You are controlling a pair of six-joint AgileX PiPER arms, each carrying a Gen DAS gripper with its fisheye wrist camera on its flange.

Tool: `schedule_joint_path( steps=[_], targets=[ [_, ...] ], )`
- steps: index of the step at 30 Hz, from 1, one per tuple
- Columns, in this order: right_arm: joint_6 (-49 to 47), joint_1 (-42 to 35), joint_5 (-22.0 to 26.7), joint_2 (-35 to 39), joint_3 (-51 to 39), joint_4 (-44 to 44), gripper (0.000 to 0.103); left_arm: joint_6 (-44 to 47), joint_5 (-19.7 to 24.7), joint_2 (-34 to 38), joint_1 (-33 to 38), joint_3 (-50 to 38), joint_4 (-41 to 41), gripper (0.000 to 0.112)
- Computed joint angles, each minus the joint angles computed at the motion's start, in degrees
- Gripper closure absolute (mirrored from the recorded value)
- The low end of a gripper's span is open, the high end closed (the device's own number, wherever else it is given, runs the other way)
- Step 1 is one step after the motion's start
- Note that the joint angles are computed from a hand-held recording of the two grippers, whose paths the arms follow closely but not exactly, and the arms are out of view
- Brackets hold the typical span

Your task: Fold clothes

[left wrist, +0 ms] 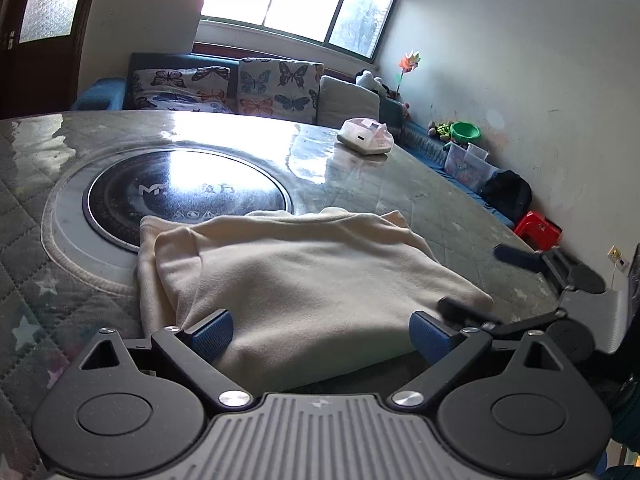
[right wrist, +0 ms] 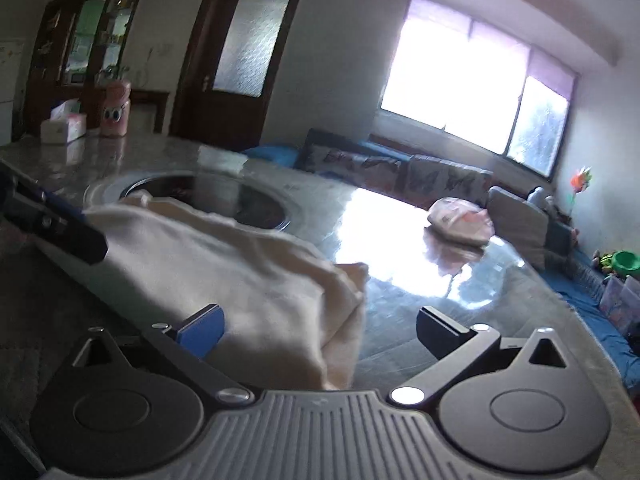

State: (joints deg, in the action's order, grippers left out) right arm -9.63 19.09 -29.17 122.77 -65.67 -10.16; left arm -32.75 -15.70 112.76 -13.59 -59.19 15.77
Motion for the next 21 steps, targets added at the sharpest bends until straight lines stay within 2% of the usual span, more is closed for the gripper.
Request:
schedule_joint_path(
  steps=[5, 8, 10, 12, 14, 19, 21],
  targets=[
    [-5.73, -1.35, -1.85, -1.58, 2.31, 5.86, 0.0, 1.83, 0.56, -0.86, -0.98, -1.15, -0.62, 0.015],
    [-4.74, -2.29, 1.74, -0.31, 0.79, 4.83, 0.0, 1.95, 0.95, 0.3, -1.66, -2.7, 0.08, 0.016],
    [-2.17, -2.77, 1.43, 0.42, 0.89, 1.88, 0.0, -0.44, 2.07, 1.42, -1.77, -4.09, 2.37, 0.016],
    [-2.56, -2.49, 2.4, -0.41, 0.86, 2.6, 0.0, -1.96, 2.96, 1.95, -1.68, -4.86, 3.86, 0.016],
    [-1.8, -2.38, 2.64, -1.79, 1.09, 1.81, 0.0, -3.04, 2.29, 1.75, -1.21, -4.64, 5.0, 0.016],
    [4.36, -2.28, 7.87, -0.78, -5.2, -3.83, 0.0, -6.2, 2.65, 2.29, -0.2, -5.92, 8.33, 0.017],
    [5.23, -2.11, 10.72, 1.43, -8.77, -4.62, 0.0, -12.34, 2.54, 3.3, 0.7, -6.49, 13.71, 0.018]
  ],
)
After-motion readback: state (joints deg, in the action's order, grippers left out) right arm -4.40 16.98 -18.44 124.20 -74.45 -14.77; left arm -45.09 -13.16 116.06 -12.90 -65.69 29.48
